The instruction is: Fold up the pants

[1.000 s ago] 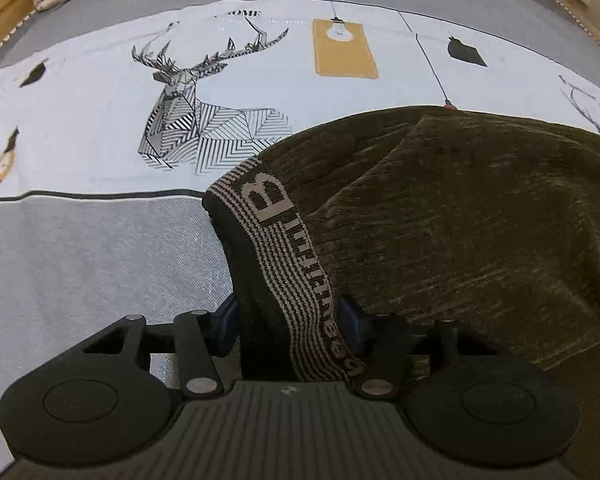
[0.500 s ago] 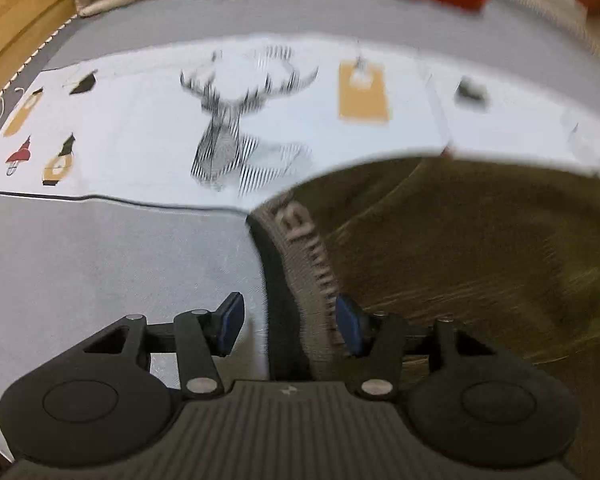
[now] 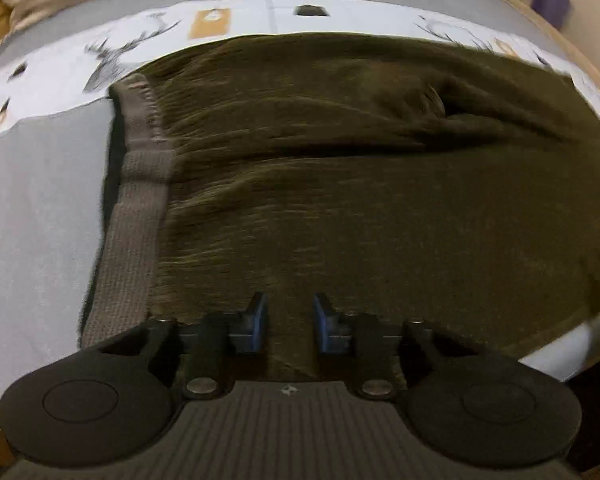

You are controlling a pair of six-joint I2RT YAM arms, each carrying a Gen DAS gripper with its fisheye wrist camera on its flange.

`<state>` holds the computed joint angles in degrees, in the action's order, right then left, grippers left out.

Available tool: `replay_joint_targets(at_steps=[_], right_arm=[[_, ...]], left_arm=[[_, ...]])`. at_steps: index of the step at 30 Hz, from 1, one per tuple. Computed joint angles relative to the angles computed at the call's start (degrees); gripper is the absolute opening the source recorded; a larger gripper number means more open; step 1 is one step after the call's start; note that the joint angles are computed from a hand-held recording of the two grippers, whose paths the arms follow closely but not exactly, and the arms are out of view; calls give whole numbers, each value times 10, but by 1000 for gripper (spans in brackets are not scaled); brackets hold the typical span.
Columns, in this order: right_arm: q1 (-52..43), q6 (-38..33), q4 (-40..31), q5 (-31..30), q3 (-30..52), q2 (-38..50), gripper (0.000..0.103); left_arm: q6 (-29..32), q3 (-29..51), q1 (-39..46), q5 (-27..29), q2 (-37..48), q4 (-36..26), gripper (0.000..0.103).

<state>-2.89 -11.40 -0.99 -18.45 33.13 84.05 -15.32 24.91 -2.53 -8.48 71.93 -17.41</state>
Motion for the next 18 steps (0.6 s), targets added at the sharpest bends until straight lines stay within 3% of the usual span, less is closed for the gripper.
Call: replay_joint_targets(at_steps=[7,12,18], right_arm=[[44,2,6,35,15,58,44],[63,23,-7,101,52,136,44],[62,22,2,101,47,142,45]], left_arm=[[-4,19,43,37,71,25,27],[4,14,43,29,65,28,27],[-4,-5,83,36,26,33,27]])
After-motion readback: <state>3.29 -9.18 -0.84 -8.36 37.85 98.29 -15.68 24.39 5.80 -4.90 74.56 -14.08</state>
